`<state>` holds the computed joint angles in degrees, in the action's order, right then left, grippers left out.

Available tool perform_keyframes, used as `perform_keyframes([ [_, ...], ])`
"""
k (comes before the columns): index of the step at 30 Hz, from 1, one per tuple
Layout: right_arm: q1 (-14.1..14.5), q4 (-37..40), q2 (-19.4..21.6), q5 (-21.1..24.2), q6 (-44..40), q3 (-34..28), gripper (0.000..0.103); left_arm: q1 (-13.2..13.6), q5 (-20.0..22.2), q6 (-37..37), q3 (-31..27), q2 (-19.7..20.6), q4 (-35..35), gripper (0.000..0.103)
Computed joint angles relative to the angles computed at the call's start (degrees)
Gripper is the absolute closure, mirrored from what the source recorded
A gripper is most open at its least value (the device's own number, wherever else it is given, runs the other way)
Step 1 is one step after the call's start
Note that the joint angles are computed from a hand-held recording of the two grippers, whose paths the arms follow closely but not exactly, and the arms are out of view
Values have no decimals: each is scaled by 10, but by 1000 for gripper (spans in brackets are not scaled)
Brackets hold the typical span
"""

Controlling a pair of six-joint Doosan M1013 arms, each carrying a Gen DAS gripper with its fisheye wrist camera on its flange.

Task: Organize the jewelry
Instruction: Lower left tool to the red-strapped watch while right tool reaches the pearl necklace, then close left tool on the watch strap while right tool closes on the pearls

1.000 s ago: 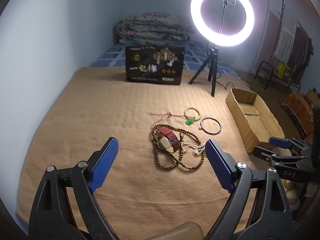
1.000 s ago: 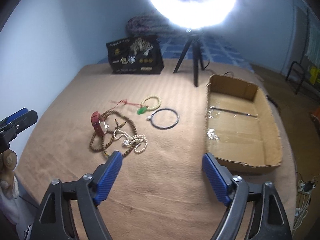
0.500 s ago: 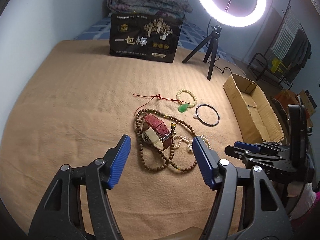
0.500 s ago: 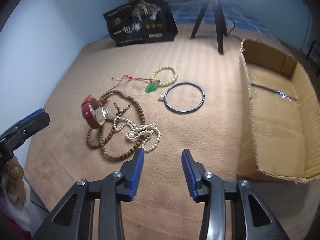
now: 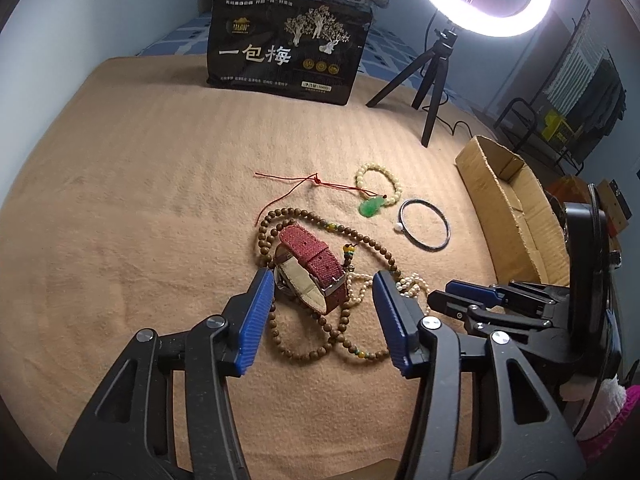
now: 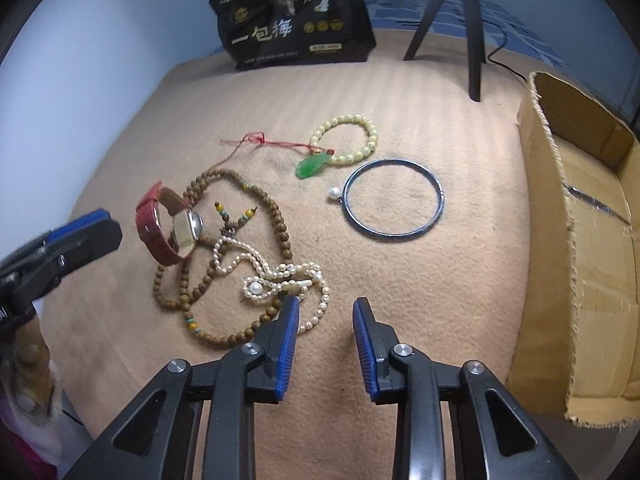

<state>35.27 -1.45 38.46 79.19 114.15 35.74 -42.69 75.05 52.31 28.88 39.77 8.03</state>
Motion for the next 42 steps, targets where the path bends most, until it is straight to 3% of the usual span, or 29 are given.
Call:
perform_keyframes([
  [19,13,-46,56,56,-51,-93,83,5,18,4,-29,25,-14,54],
  [25,14,-49,62,55,-61,-102,83,9,25,-5,-36,33,-23,67],
  [31,13,-35,53,43,-62,-85,97,12,7,-1,-27,30,-38,82],
  [42,12,-32,39,20,-58,-66,102,11,-3,1,-17,24,-40,88],
])
